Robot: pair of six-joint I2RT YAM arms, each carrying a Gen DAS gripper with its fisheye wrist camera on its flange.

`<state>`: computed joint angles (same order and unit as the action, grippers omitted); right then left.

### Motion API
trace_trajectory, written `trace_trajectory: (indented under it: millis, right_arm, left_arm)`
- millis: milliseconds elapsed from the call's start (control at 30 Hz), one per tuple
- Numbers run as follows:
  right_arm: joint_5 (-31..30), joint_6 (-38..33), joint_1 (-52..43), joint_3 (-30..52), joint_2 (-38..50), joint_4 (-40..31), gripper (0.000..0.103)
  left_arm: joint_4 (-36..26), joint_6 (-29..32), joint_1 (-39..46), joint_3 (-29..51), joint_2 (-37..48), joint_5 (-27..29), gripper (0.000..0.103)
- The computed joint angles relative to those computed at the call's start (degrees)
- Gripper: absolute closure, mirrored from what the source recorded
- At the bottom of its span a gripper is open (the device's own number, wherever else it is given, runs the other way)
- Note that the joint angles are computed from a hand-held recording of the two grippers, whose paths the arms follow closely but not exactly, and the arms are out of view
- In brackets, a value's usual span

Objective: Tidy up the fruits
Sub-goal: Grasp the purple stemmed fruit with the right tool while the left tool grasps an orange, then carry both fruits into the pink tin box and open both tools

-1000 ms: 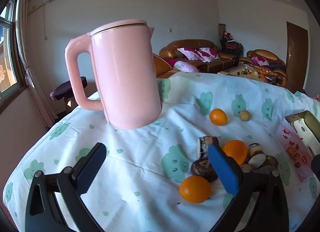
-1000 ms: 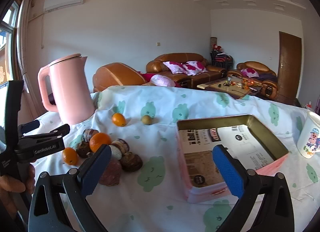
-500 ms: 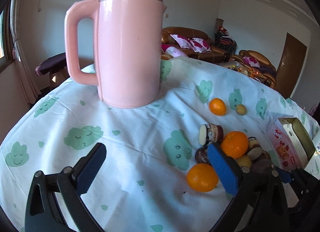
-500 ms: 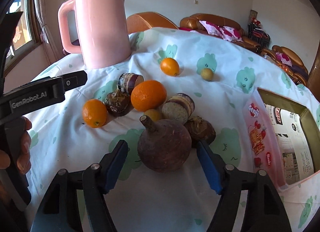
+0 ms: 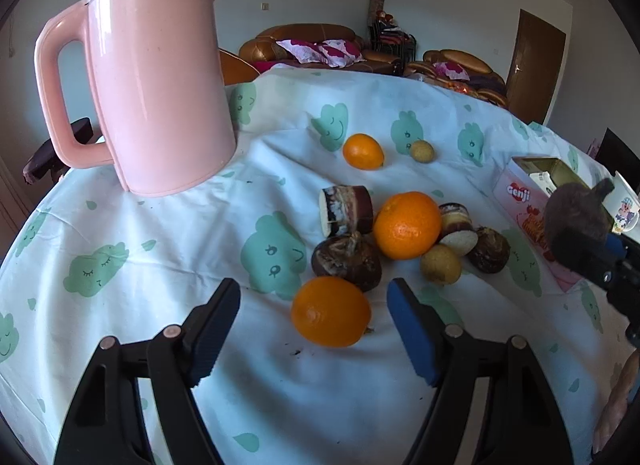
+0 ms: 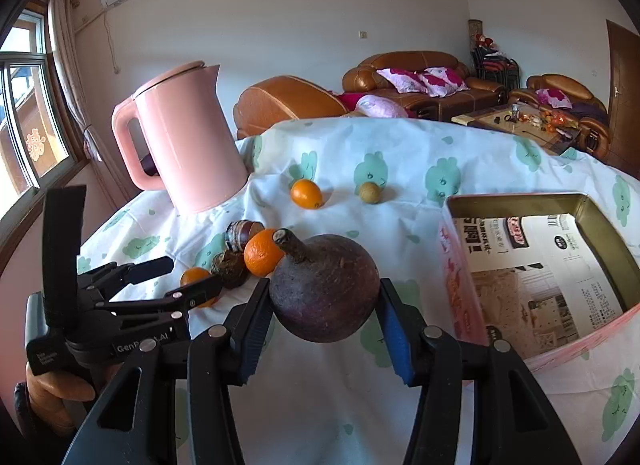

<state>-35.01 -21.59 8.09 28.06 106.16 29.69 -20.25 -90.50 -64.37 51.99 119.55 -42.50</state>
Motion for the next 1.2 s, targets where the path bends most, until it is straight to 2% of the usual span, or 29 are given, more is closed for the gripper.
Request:
trace_trajectory:
  millis: [67, 167, 233, 300, 400, 467, 567, 667, 733, 867, 967, 1067, 1200]
  right_arm:
    - [0.8, 0.8, -0.2, -0.2, -0.2, 1.5, 0.049]
    - [1.4, 1.4, -0.2, 0.6, 0.2, 1.4, 0.049]
    - [1.5, 1.5, -0.6, 0.8, 0.3, 1.4, 0.049]
    - [1.4, 1.7, -1.4, 0.5, -0.3, 2.3, 0.049]
    - [-0.7, 2.6, -5.1, 0.7, -2.3, 2.8, 0.049]
    - [-1.6, 3.5, -8.2, 1.9, -2.4, 3.2, 0.049]
    - [-1.3, 4.5, -12.0, 5.0, -0.9, 3.4, 0.049]
    - [-0.6, 2.4, -14.9, 9.2, 2.0, 1.5, 0.049]
    - [0.4, 0.4, -16.5, 12.5, 4.6, -0.9, 0.049]
    - [1.6, -1.7, -18.8, 19.9, 9.8, -7.0, 0.049]
    - [2.0, -2.8, -20.1, 24.3, 12.4, -11.1, 0.049]
    - [2.4, -3.6, -20.8, 26.3, 13.3, -13.0, 0.049]
    - [1.2, -5.8, -21.7, 29.6, 14.6, -17.6, 0.049]
  left_arm:
    - [4.1, 1.6, 1.1, -2.2, -0.7, 1.9, 0.049]
    - [10.4, 1.5, 1.2, -6.4, -2.4, 2.6, 0.061]
    - [11.8, 0.9, 1.0, -7.5, -2.7, 2.4, 0.061]
    - [10.9, -1.1, 0.6, -7.7, -3.0, 1.6, 0.061]
    - [7.5, -9.4, -2.0, -8.6, -4.2, -4.0, 0.061]
    - [1.0, -15.5, -4.1, -6.7, -4.1, -8.3, 0.061]
    - [-5.3, -18.4, -6.0, -3.4, -4.0, -13.4, 0.061]
    - [-4.6, -12.2, -6.3, 0.1, -3.9, -16.4, 0.061]
    - [-3.2, -5.3, -5.5, 4.0, -2.6, -16.9, 0.061]
    - [7.2, 13.9, -2.2, 11.8, 1.4, -14.3, 0.061]
    - [14.4, 24.8, 0.0, 18.1, 5.2, -10.7, 0.061]
    - [15.3, 32.3, 2.0, 27.5, 10.4, -6.6, 0.061]
    - [11.8, 35.8, 4.5, 39.8, 17.5, 0.3, 0.061]
